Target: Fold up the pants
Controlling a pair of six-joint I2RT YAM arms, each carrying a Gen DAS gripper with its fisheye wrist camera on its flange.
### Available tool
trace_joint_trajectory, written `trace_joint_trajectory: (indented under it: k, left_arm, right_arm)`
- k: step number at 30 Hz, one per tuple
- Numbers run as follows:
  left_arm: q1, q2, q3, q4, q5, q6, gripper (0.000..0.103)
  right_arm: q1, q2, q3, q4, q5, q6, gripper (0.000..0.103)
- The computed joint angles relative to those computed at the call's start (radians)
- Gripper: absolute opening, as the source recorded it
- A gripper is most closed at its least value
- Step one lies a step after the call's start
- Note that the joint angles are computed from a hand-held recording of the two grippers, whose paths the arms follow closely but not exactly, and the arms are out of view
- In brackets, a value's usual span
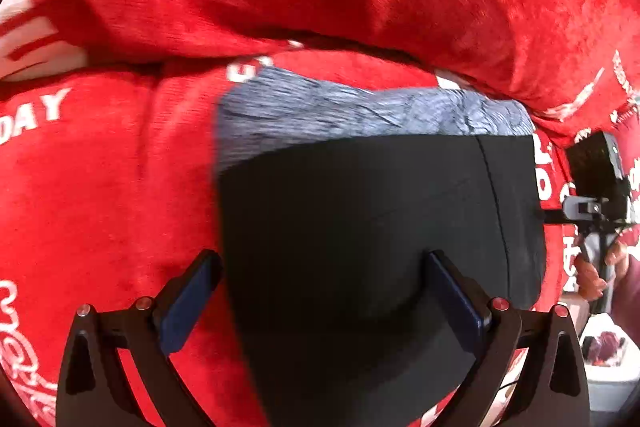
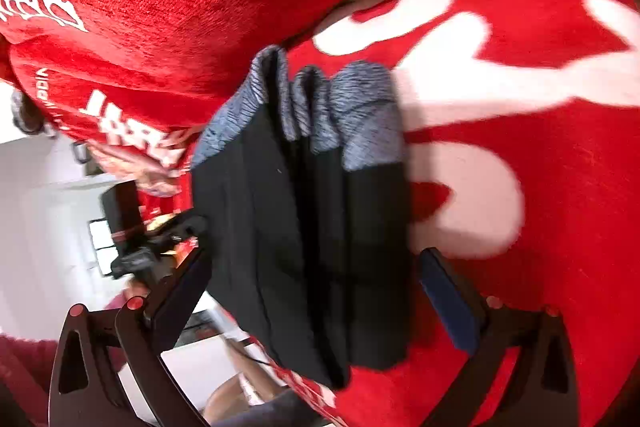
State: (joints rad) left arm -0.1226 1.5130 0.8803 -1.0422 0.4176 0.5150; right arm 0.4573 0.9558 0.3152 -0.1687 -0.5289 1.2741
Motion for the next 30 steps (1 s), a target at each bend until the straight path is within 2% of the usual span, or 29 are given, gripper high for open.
trace_joint_trajectory:
  k: [1,5,7,8,9,12,15,20,22,25,27,30]
  left_arm:
    - [-0.011,0.002,-0.009,0.012,0.004,-0.011,0.101]
    - [-0.032,0.027,-0.023,0.047,0.022,-0.076,0.102]
    - [-0.025,0.021,-0.029,0.046,0.029,-0.097,0.097]
    - [-0.025,0.007,-0.028,0.041,0.035,-0.103,0.09]
    - [-0.028,-0.012,-0.027,0.03,0.038,-0.105,0.081]
    - [-0.033,-0.068,-0.006,-0.021,0.041,-0.112,0.064]
    - [-0.01,-0.097,0.013,-0.078,0.055,-0.095,0.057]
    - [0.053,-0.172,0.06,-0.243,0.05,0.003,0.056]
    - [0.107,-0.208,0.082,-0.333,0.034,0.087,0.056]
    - [0.193,-0.245,0.11,-0.442,-0.001,0.189,0.056]
    - [0.27,-0.26,0.124,-0.496,-0.033,0.264,0.056]
    - [0.376,-0.275,0.09,-0.508,-0.084,0.36,0.057]
  right_arm:
    - [-0.005,0.047,-0.005,0.059,-0.014,-0.011,0.103]
    - [-0.001,0.151,0.007,0.132,-0.016,-0.021,0.101]
    - [-0.004,0.14,0.008,0.11,0.007,0.017,0.088]
    - [-0.004,0.135,0.021,0.063,0.025,0.037,0.07]
    - [-0.007,0.131,0.021,0.047,0.027,0.049,0.062]
    - [0.003,0.048,0.01,0.01,0.04,0.072,0.046]
    - [0.042,-0.015,0.053,-0.046,0.079,0.101,0.042]
    - [0.12,-0.092,0.098,-0.083,0.135,0.185,0.041]
    - [0.182,-0.128,0.113,-0.102,0.175,0.237,0.041]
    - [0.327,-0.172,0.136,-0.118,0.275,0.352,0.041]
    - [0.469,-0.154,0.148,-0.074,0.38,0.462,0.041]
    - [0.643,-0.133,0.139,-0.019,0.512,0.576,0.041]
